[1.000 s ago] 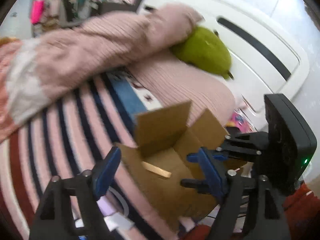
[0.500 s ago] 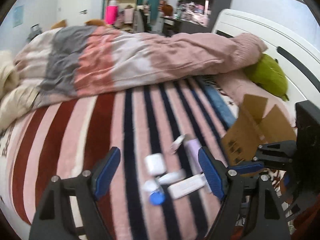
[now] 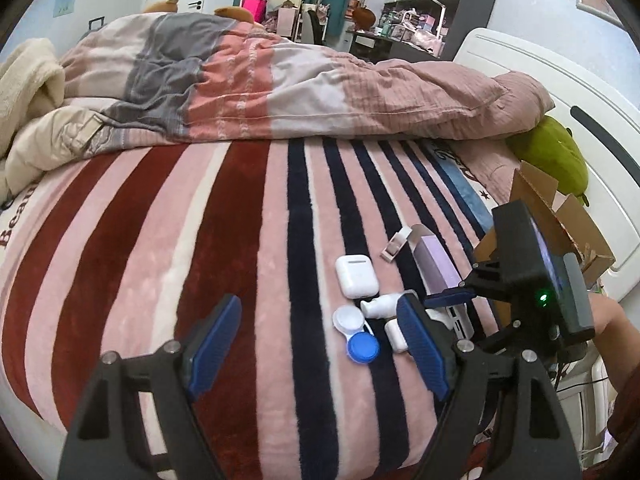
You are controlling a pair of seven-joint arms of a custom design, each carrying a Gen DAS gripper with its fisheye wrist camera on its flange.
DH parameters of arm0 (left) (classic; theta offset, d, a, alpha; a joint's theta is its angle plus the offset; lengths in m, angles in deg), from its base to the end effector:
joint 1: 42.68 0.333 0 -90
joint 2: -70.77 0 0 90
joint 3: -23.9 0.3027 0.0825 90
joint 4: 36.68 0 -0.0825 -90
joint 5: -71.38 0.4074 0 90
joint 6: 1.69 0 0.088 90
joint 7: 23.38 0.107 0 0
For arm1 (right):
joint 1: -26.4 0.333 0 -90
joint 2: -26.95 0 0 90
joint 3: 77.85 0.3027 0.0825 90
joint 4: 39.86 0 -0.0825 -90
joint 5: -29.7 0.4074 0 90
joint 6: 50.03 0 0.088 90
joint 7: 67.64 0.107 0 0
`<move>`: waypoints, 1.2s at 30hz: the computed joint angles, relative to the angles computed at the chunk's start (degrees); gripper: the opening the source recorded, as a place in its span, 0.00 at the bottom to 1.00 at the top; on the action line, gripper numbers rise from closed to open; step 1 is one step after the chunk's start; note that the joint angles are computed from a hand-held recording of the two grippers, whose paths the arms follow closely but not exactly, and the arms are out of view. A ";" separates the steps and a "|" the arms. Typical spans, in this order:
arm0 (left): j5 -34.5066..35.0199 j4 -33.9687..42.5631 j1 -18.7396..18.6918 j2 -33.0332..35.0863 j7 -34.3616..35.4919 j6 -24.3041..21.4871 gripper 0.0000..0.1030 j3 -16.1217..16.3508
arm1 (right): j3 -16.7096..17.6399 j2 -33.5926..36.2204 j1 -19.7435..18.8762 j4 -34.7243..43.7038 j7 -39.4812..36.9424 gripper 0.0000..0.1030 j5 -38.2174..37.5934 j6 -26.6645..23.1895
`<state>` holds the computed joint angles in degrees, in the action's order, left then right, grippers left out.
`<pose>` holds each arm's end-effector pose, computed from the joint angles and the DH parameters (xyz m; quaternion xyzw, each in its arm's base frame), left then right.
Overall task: Organize rigid objects
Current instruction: 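Move the right gripper to the white rectangular box and grasp it, then lift the white box into the cardboard box and release it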
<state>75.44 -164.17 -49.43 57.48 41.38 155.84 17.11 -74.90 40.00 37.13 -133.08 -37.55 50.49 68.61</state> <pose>0.5369 -0.1361 0.5362 -0.7019 0.6088 -0.3153 0.1931 0.6499 0.1743 0.4923 -0.9568 0.2088 -0.0339 0.1994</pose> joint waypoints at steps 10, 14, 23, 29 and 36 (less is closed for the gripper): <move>0.04 0.68 0.05 0.56 -0.24 -0.92 0.76 -0.13 | -0.07 4.38 -0.56 8.64 1.21 0.53 -0.97 -14.80; -0.84 0.75 -0.29 0.55 0.25 -1.07 0.75 -0.05 | -0.28 2.14 -0.03 3.96 0.61 0.35 -2.65 -9.50; 0.61 0.47 -0.24 -0.54 -1.48 -2.08 0.76 -0.79 | -0.39 -2.53 -0.24 -2.33 -1.02 0.30 -0.81 -5.69; -4.90 0.25 -2.72 -0.74 2.95 -2.20 0.76 0.89 | -0.37 -7.24 -0.58 -8.84 -2.42 0.30 4.92 1.64; -21.74 2.86 -8.83 0.47 18.89 1.53 0.71 4.75 | -0.92 -9.96 -1.55 -6.74 -6.10 0.30 15.80 -0.40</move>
